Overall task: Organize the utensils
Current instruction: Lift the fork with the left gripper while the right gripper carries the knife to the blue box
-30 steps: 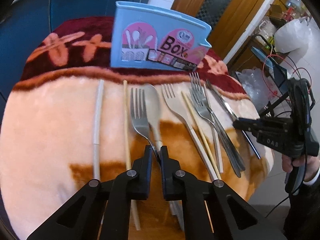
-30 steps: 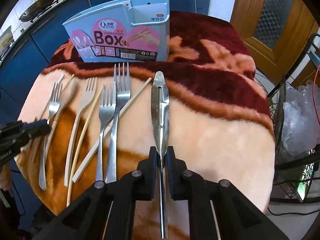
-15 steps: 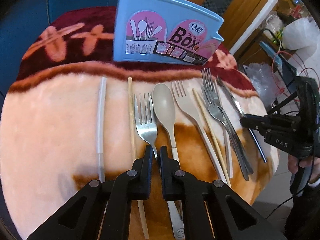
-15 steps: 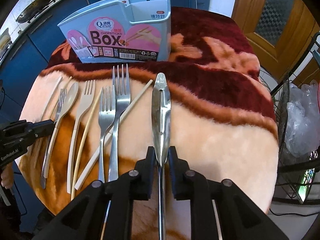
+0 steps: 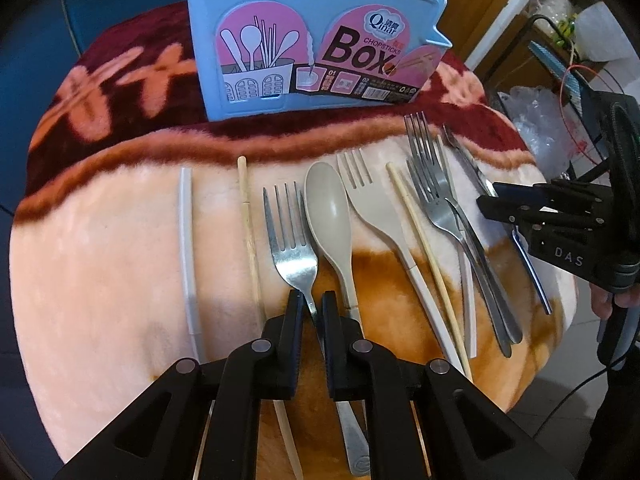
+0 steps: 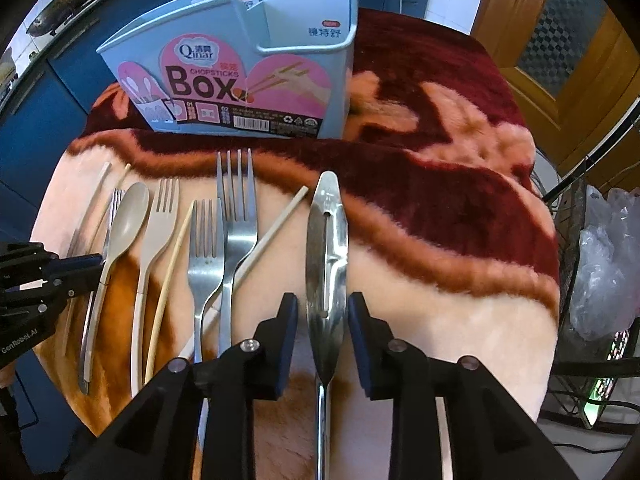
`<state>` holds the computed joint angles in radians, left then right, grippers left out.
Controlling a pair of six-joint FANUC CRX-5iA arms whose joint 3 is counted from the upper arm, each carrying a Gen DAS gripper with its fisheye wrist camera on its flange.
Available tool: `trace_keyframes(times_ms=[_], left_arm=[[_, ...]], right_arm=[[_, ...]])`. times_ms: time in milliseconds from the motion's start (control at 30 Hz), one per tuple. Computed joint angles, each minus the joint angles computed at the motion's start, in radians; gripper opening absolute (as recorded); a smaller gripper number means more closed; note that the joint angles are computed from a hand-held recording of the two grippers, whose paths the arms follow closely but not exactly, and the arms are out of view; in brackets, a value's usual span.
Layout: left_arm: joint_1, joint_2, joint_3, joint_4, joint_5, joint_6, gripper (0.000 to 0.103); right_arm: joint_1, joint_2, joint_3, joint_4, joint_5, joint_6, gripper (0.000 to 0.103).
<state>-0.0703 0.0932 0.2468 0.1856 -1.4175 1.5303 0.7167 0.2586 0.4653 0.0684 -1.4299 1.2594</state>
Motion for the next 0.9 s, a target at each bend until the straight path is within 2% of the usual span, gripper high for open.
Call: trace_keyframes(times_ms=[33, 67, 133, 233, 367, 533, 733, 900], left_arm=[[-0.003, -0.001, 0.002, -0.007, 0.001, 0.002, 0.009], [-0.008, -0.003, 0.001, -0.014, 0.007, 0.005, 0.009], [-0.011, -0.021, -0.024, -0.013, 0.039, 0.004, 0.008], [0.019, -0.076, -0.112, 0.063, 0.121, -0.031, 0.005], [0.048, -0.178, -0.225, 0.150, 0.257, -0.094, 0.003], [0.068, -0.284, -0.317, 0.212, 0.425, -0.158, 0.003], [0.084, -0.310, -0.311, 0.217, 0.581, -0.151, 0.003], [0.085, -0.257, -0.226, 0.185, 0.664, -0.094, 0.003]], right_arm=[[-0.002, -0.009, -0.012, -0.003, 0.011, -0.002, 0.028], [-0.001, -0.018, -0.026, 0.000, 0.024, -0.008, 0.023], [-0.002, -0.039, -0.056, 0.004, 0.055, -0.013, 0.021], [-0.008, -0.086, -0.114, -0.001, 0.120, -0.028, 0.021], [-0.010, -0.182, -0.223, 0.000, 0.268, -0.062, 0.021], [0.021, -0.316, -0.398, 0.077, 0.497, -0.122, 0.021], [0.056, -0.405, -0.525, 0.199, 0.724, -0.219, 0.021], [0.057, -0.408, -0.585, 0.370, 0.884, -0.359, 0.021]])
